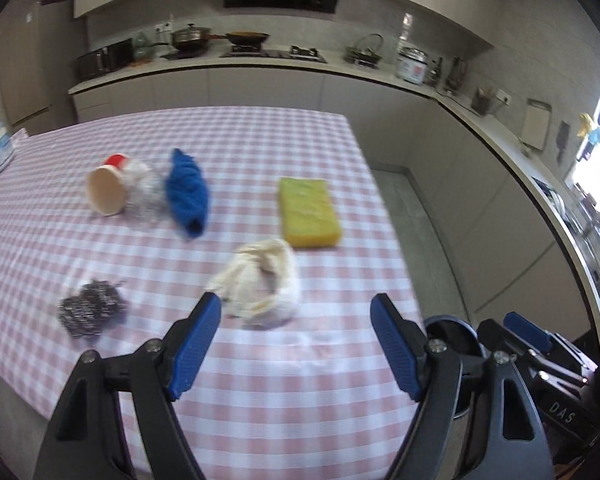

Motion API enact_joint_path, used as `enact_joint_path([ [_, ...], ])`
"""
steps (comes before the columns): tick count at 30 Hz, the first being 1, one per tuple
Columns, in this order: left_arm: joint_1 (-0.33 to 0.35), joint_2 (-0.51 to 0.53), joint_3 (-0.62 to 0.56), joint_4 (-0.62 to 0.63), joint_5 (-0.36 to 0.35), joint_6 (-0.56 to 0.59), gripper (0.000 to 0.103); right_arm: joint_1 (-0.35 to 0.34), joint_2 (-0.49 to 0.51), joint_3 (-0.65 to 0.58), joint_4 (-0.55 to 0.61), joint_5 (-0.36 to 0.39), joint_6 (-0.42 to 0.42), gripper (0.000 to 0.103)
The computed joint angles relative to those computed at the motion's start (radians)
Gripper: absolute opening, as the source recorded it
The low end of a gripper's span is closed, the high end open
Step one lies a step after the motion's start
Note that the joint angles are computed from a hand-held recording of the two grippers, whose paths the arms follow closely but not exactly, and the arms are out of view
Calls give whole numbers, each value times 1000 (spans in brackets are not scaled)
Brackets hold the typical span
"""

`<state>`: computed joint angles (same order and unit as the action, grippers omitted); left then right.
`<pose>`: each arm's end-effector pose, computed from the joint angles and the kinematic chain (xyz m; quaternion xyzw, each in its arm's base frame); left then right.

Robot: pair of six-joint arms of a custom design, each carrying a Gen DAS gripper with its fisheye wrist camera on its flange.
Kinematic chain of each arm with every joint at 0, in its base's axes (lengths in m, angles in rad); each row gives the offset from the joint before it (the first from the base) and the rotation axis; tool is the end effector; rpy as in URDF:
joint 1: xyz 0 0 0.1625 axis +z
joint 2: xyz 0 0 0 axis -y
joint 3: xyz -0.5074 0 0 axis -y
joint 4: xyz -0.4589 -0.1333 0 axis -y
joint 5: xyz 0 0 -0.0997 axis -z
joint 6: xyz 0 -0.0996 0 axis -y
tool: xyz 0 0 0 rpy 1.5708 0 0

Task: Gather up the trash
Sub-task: 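Move both open tools back to the table items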

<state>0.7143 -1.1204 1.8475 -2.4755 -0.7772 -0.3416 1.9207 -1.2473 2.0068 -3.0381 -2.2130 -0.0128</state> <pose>-0.3756 -0.5960 0.2631 0.2008 0.8971 -0.2846 0.2718 0.2823 -0.5588 0.3318 0.0530 -0.8952 0.3739 0.2367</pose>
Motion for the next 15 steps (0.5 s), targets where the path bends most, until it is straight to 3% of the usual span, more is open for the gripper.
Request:
enact_joint_path([
  [7,61,-75,32,17,63,-3,78,43,110,-73,9,7,-6,70],
  [15,122,-136,45,34,87,29,78,68,218,-156,50,2,2,75],
])
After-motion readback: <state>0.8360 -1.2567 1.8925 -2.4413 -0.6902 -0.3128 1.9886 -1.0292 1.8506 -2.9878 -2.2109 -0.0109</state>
